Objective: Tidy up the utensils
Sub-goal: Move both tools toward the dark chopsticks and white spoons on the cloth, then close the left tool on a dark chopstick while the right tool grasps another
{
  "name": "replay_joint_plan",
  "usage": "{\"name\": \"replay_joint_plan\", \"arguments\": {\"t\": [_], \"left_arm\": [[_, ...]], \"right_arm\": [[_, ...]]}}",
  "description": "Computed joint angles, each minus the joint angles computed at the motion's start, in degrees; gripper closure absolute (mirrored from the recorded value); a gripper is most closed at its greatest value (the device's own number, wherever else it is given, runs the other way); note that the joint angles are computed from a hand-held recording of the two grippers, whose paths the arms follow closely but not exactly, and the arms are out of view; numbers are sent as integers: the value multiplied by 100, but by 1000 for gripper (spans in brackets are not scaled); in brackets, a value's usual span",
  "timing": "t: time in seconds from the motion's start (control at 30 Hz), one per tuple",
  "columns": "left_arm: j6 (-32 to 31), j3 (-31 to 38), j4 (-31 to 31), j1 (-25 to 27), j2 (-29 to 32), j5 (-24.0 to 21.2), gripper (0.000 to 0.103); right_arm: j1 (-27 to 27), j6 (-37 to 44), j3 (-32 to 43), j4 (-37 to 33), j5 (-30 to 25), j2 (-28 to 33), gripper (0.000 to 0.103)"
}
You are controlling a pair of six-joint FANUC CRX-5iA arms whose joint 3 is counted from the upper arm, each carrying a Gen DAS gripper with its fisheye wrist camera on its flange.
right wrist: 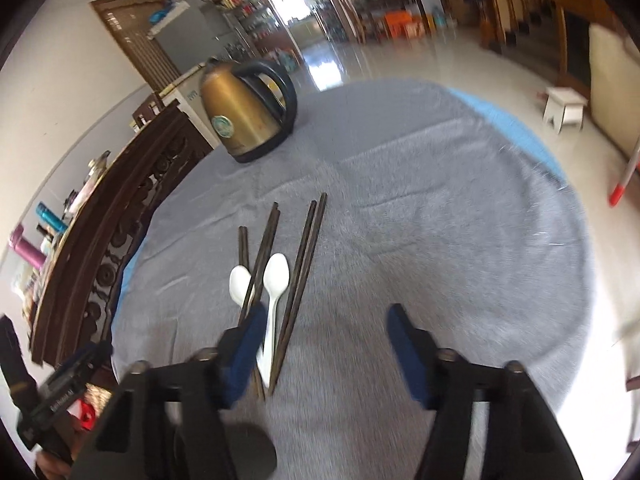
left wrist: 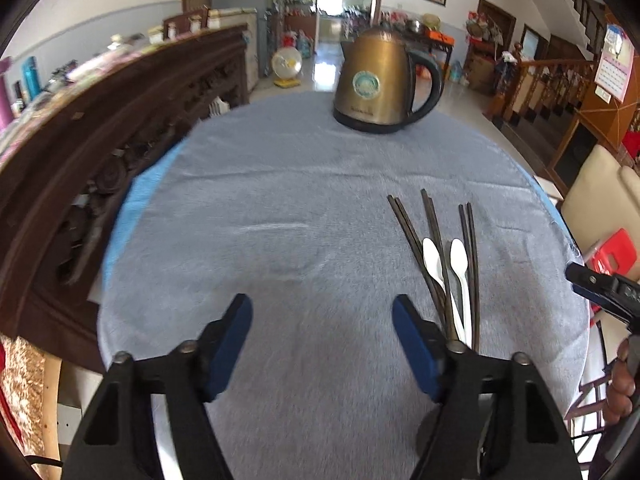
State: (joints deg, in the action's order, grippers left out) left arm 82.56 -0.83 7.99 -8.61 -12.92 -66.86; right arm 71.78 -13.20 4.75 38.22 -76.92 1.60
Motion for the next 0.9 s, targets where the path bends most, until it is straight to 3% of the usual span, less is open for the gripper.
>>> {"name": "replay_joint_plan", "arguments": {"t": [0.1, 0.33, 0.57, 0.7, 0.9], "left_arm": [[-127, 370, 219, -80, 632, -81, 47], [-76, 1629, 375, -469, 2088, -526, 47], [201, 2603, 205, -830, 2994, -832, 47], [391, 2990, 8, -902, 3352, -1095, 47], [632, 3147, 85, -868, 3571, -1227, 55]], "right_arm": [[-548, 368, 24, -495, 476, 74, 65], [-1478, 1200, 378, -1460, 1266, 504, 73], [-1948, 1628, 847, -1922, 1460, 971, 76], [-2022, 1965, 1469, -2017, 946, 1433, 81], [-2015, 2280, 2097, -1907, 306, 1925, 92]]}}
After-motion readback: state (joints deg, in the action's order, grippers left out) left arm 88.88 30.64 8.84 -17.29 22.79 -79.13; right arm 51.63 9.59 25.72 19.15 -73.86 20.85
